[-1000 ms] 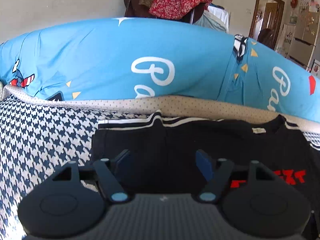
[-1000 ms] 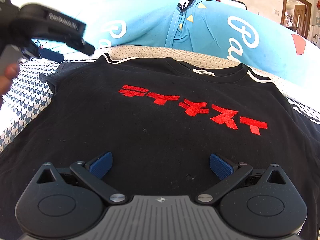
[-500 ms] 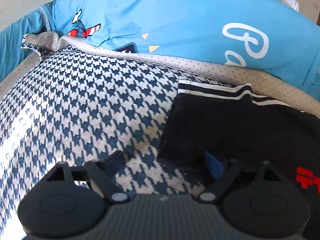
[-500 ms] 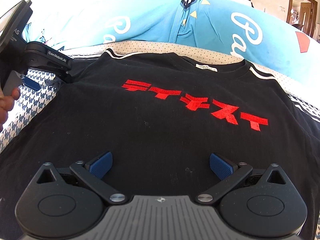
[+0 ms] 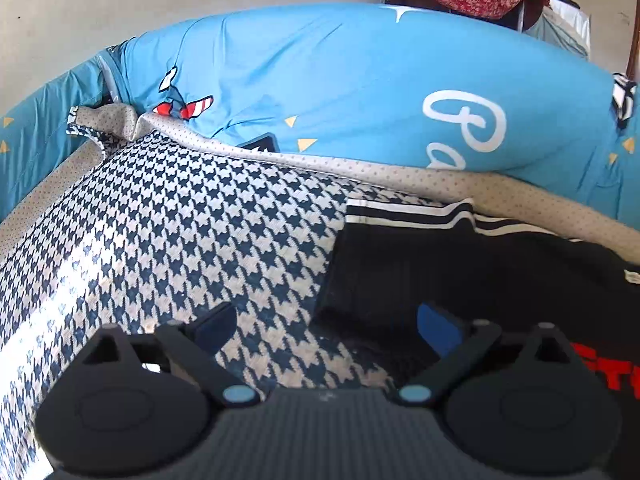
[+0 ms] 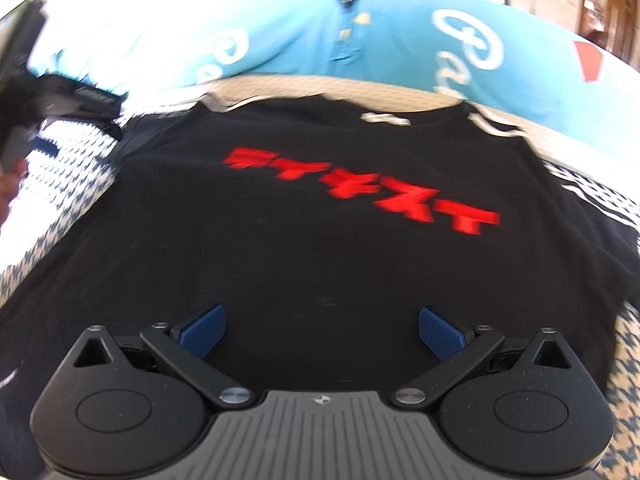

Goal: Fold clothes
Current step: 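Release the sleeve and lift the left gripper away from the shirt, then close the right gripper on the other white-striped sleeve edge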

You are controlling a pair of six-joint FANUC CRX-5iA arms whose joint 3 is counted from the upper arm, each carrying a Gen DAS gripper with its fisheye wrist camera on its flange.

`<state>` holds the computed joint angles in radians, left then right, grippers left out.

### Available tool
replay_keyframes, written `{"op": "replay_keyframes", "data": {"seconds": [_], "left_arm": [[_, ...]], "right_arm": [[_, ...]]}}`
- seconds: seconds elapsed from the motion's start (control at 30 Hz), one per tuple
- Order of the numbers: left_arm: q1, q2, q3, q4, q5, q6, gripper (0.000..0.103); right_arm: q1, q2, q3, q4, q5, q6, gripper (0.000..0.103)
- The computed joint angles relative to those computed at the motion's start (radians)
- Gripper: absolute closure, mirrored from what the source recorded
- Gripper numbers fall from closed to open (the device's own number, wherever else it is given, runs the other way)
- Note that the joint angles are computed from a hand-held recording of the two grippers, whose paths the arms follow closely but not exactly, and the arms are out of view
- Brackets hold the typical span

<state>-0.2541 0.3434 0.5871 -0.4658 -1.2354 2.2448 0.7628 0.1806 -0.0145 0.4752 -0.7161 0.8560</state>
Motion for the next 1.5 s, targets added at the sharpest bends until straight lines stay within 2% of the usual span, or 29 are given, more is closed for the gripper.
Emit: {"op": "replay_keyframes", "data": {"seconds": [0.2,0.37,0.53,0.7,0.9,0.97,1.03,1.27,1.3,1.37,1.5], "left_arm": [[-0.062,-0.019,-0.039,0.002,0.069,-0.07,0.004],[-0.084,-0.023,-0.075,0.087,0.104,-0.152,0.002],[-0.105,-0.007,-0.074,0.142,0.1,-0.225,0.0],[-0.105,0.019,-0.052,0.176,0.08,-0.252,0.0],[-0.079,0.028,-0.054,0.225,0.062,-0.246,0.0],[-0.075,0.033,-0.048,0.226,0.049,-0.242,0.0],[-0.071,0.039,-0.04,0.226,0.034,-0.236,0.0],[-0.056,0.059,-0.023,0.243,-0.002,-0.229,0.0],[-0.057,0.059,-0.023,0.24,-0.003,-0.23,0.0],[-0.06,0.06,-0.023,0.234,-0.002,-0.233,0.0],[-0.063,0.063,-0.019,0.23,-0.003,-0.234,0.0]], "right_arm": [[-0.071,-0.052,-0.044,0.034,0.053,-0.166,0.0],[-0.138,-0.079,-0.073,0.119,0.08,-0.277,0.0],[-0.205,-0.075,-0.081,0.211,0.083,-0.369,0.0],[-0.277,-0.067,-0.1,0.292,0.116,-0.508,0.001],[-0.339,-0.039,-0.098,0.261,0.157,-0.625,0.02],[-0.357,-0.028,-0.097,0.246,0.185,-0.64,0.033],[-0.367,-0.012,-0.092,0.249,0.201,-0.643,0.036],[-0.372,0.038,-0.09,0.39,0.2,-0.645,0.037],[-0.373,0.042,-0.095,0.42,0.201,-0.656,0.039],[-0.377,0.05,-0.107,0.483,0.202,-0.687,0.05],[-0.392,0.056,-0.115,0.52,0.245,-0.712,0.065]]}}
